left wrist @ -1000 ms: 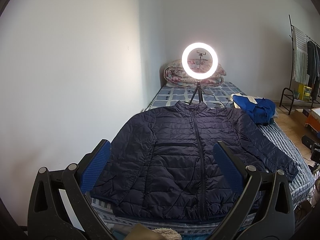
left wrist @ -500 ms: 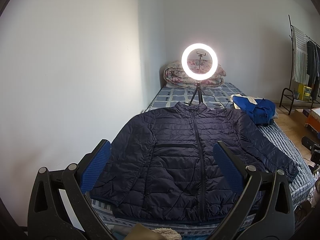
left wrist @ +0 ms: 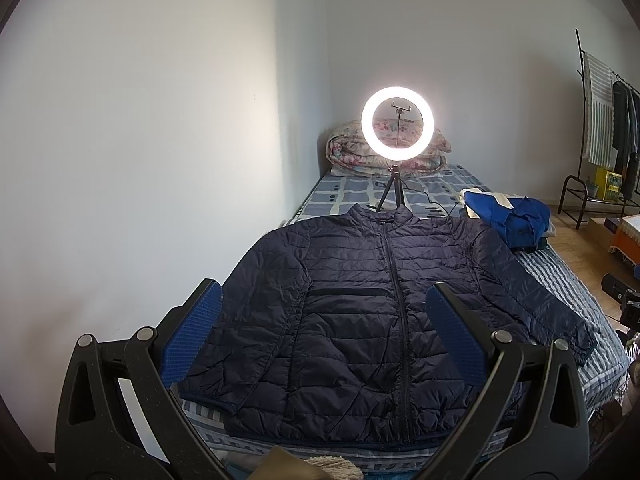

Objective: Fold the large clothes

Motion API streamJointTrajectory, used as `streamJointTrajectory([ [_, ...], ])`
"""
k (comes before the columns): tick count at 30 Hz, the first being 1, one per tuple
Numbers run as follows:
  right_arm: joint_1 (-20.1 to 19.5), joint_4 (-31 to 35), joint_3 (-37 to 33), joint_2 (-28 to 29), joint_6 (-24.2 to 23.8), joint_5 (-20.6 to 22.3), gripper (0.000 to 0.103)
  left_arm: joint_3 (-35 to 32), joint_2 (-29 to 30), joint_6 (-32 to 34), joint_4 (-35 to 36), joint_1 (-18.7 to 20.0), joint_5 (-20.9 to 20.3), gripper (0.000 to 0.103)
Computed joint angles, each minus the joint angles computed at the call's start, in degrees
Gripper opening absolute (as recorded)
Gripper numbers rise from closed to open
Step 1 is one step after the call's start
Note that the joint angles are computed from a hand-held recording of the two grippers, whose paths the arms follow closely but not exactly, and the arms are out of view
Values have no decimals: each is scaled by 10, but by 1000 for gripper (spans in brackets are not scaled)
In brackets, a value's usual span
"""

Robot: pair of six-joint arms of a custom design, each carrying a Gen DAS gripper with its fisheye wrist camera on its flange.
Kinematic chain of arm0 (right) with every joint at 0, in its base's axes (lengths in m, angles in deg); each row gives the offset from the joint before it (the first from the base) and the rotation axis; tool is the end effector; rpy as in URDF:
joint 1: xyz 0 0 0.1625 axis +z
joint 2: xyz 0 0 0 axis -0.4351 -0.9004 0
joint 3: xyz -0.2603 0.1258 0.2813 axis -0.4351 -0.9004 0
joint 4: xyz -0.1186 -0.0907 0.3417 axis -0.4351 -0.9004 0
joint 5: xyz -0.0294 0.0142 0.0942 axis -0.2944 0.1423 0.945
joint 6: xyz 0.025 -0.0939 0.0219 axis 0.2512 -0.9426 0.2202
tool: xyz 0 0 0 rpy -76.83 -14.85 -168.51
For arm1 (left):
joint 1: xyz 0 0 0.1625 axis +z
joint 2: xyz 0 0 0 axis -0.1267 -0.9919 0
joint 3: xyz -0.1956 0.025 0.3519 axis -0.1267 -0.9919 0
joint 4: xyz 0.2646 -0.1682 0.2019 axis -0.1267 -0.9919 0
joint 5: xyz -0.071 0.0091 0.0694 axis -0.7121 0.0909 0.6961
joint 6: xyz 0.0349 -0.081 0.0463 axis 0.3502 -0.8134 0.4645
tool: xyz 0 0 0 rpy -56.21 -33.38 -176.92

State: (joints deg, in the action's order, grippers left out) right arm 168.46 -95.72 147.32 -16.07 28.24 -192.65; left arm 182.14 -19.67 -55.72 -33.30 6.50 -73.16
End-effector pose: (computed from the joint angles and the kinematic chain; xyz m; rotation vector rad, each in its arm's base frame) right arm 0.4436 -0.2796 0.2544 0.6262 -2.1135 1.1687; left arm -0.3564 -0.2122 0.3492 0.1824 1.8019 -1.3665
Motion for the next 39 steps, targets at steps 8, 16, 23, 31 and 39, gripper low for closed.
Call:
streamJointTrajectory([
  [8, 0, 0, 1, -1, 0, 0, 103, -1, 1, 2, -2, 2, 3, 103],
  [16, -1, 1, 0, 4, 1, 9, 103, 4, 1, -3, -2, 3, 0, 103],
  [23, -4, 7, -25, 25, -33, 36, 103, 36, -23, -21, 12, -8, -39, 103],
  [31, -21, 38, -105, 78, -111, 124, 103, 79, -68, -48, 24, -56, -119, 103],
  [39, -40, 27, -168, 171, -251, 261, 93, 130, -106, -62, -10, -112, -216, 103],
])
